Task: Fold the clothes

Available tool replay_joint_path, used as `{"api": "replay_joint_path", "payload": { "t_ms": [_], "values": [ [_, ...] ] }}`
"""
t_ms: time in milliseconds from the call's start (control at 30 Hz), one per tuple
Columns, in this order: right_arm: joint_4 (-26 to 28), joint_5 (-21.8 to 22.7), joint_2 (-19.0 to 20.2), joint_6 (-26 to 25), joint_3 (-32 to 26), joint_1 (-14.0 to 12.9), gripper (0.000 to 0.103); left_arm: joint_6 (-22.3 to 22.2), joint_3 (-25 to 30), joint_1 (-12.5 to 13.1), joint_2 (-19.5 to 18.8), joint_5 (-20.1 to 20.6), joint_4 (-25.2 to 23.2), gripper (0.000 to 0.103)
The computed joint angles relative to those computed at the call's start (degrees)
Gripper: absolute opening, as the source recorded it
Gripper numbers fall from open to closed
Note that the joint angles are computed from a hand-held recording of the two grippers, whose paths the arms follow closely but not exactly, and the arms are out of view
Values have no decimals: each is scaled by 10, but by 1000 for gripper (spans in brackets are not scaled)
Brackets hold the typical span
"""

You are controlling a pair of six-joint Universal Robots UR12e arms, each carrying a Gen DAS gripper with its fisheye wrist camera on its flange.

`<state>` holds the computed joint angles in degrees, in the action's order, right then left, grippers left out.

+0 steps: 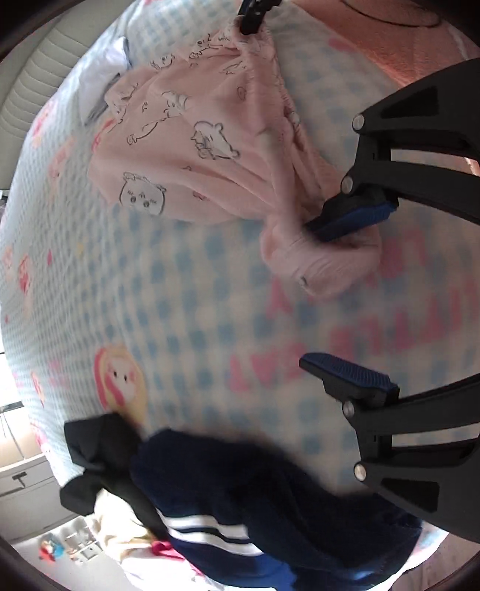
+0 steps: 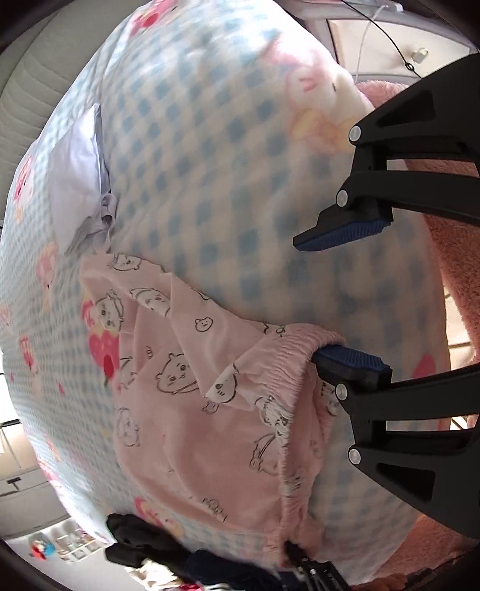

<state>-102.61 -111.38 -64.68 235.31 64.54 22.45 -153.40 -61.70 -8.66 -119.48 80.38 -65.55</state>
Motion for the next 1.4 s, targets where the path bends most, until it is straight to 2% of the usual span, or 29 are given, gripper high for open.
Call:
{"api": "replay_joint_path", "payload": {
  "t_ms": [33, 100, 133, 200, 233, 267, 300, 333, 367, 400, 467, 567, 600, 667, 700, 733, 767, 800, 867, 967, 1000, 1100, 1167, 1200, 1233, 1333, 1400],
  "values": [
    [-2, -6, -1, 4, 0, 2, 50, 0, -5, 2, 3, -9, 12, 66],
    [-23, -7, 4, -26, -3, 4, 51, 2, -11, 6, 9, -28, 30, 64],
    [-39, 3, 6, -43, -2, 3, 51, 8, -3, 8, 5, -51, 12, 64],
    [-77, 67, 7, -60, 11, -10, 49, 17, 26, 10, -12, -95, -51, 62],
    [-72, 82, 11, -58, 9, -14, 42, 9, 31, 11, -16, -99, -66, 55],
    [-56, 73, 16, -60, 2, -12, 39, 1, 35, 12, -19, -104, -80, 46],
    [-52, 52, 15, -58, 1, -7, 36, -15, 26, 10, -18, -94, -69, 22],
    [-48, 31, 14, -56, 0, -1, 33, -34, 10, 10, -8, -60, -35, 10],
    [-43, 11, 12, -54, -2, 4, 30, -45, -11, 13, 4, -46, 1, 10],
    [-39, -2, 9, -50, -1, 6, 27, -53, -20, 21, 12, -53, 13, 9],
    [-73, -27, -6, -45, 9, 13, 27, -48, -11, 40, 16, -98, -23, 10],
    [-92, -97, 5, -85, -22, 34, 24, -39, -27, 51, 34, -148, -14, 12],
    [-108, -88, 8, -97, -24, 34, 23, -34, -32, 53, 39, -162, -11, 13],
    [-131, -60, 13, -108, -28, 31, 23, -24, -15, 52, 24, -184, -58, 30],
    [-124, -44, 19, -102, -34, 30, 21, -25, -2, 50, 13, -188, -85, 32],
    [-118, -23, 22, -102, -36, 25, 18, -26, 10, 48, 1, -190, -109, 19],
    [-113, -8, 27, -109, -42, 19, 17, -30, 15, 43, -6, -171, -111, 7],
    [-106, 5, 32, -117, -49, 12, 16, -27, 22, 40, -12, -161, -105, 5],
    [-89, -8, 43, -148, -77, 0, 14, -40, 67, 38, -32, -172, -94, 5],
    [-156, -76, 43, -187, -116, -5, 14, -79, 166, 37, -66, -213, -12, 5],
    [-183, -97, 45, -204, -132, -7, 14, -92, 206, 38, -77, -239, 20, 5],
    [-282, -163, 58, -271, -180, -5, 14, -128, 273, 46, -88, -291, 130, 5],
    [-375, -208, 58, -324, -176, 8, 14, -144, 287, 54, -87, -324, 184, 5],
    [-406, -227, 59, -344, -181, 14, 15, -146, 286, 58, -85, -334, 202, 6],
    [-412, -223, 53, -341, -161, 16, 16, -143, 274, 61, -78, -342, 213, 6],
    [-383, -208, 35, -308, -116, 23, 16, -116, 210, 69, -56, -352, 198, 6],
    [-318, -165, 20, -249, -71, 24, 16, -79, 161, 71, -42, -339, 164, 6]
  ]
}}
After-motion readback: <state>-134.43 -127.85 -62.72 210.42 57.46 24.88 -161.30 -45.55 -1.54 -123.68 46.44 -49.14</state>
